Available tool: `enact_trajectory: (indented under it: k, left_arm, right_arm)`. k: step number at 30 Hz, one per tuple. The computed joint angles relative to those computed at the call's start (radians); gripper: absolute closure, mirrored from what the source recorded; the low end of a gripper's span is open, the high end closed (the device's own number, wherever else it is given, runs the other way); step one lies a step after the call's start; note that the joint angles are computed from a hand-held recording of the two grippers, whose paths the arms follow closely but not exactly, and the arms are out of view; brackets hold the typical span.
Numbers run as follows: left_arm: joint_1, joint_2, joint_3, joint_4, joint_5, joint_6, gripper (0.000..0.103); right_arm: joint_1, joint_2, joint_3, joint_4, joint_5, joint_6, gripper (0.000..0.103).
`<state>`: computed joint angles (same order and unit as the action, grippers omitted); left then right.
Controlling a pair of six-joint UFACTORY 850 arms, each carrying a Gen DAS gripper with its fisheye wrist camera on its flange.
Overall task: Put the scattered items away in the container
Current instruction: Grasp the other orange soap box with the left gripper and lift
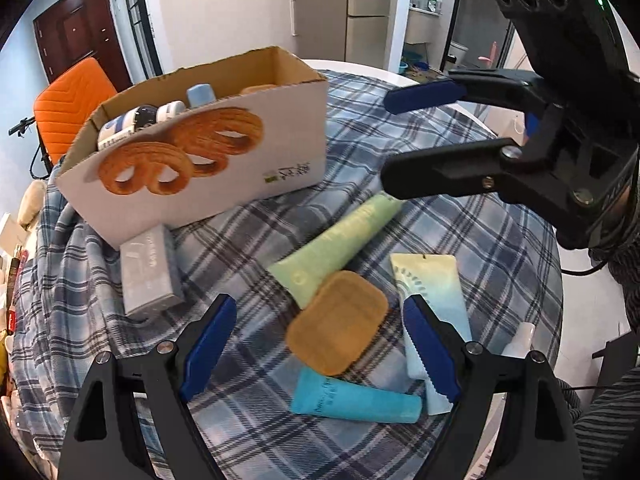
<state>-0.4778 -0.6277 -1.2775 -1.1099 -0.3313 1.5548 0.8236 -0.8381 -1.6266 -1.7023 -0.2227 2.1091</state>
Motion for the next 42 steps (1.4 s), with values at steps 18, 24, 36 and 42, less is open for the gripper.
enact_trajectory:
  k: [18,24,36,42]
  left_arm:
    - [-0.027,-0.053,-0.048,0.184,-0.019,-0.186,0.044]
    - [-0.035,-0.045,-0.040,0.188,-0.017,-0.191,0.046]
    - [-0.018,-0.037,-0.056,0.171,-0.016,-0.208,0.046]
    - [0.003,-0.019,-0.065,0.161,-0.035,-0.206,0.046]
  right_arm:
    - [-0.008,0.033,0.082,-0.077,-0.004,0.149,0.011]
    - [-0.014,0.030,0.082,-0.068,0.007,0.163,0.011]
    - [-0.009,0.011,0.059,-0.021,0.025,0.106,0.011]
    - [-0.003,0.007,0.041,0.030,0.020,0.034,0.011]
